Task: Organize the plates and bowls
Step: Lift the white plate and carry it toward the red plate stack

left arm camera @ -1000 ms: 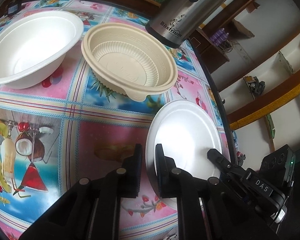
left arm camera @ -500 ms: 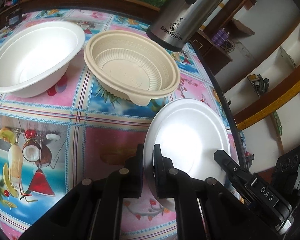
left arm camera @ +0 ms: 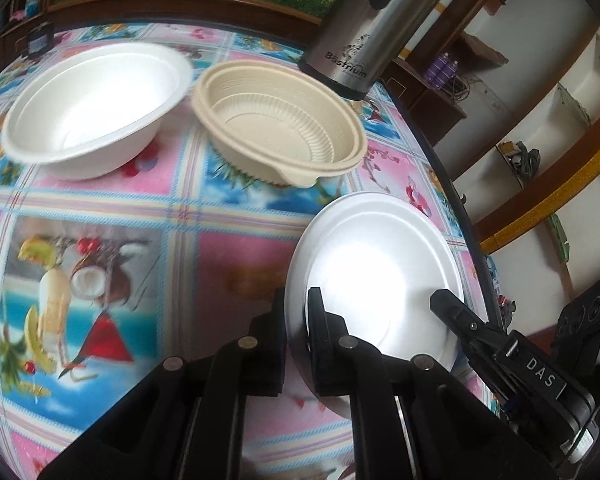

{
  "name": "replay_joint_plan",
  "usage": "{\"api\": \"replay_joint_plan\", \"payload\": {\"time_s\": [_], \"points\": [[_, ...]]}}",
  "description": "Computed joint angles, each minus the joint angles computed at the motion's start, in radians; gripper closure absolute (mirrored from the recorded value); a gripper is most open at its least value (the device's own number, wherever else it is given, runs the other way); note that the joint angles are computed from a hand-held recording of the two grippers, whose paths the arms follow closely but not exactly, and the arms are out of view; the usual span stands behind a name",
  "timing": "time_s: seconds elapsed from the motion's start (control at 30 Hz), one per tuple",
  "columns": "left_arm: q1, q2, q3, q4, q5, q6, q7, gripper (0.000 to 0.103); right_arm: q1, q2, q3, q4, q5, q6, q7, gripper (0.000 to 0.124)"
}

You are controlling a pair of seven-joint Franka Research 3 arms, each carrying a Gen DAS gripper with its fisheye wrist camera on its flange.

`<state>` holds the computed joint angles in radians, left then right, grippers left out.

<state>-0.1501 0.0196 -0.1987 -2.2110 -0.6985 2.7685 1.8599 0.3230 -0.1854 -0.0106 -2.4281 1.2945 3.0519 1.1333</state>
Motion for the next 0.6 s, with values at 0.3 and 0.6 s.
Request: {"api": "replay_joint_plan", "payload": {"time_s": [0.3, 0.6], "points": [[-0.016, -0.144, 0.059, -0.158, 0.059, 0.002, -0.053, 0.095, 0.032, -0.047, 0.065, -0.076, -0.162, 0.036, 0.196, 0.117], [-0.065, -0.315, 0.124, -0.335, 0.212, 0.007, -0.136, 0.094, 0.055, -0.169, 0.127, -0.215, -0.306, 0.025, 0.421, 0.117]]}}
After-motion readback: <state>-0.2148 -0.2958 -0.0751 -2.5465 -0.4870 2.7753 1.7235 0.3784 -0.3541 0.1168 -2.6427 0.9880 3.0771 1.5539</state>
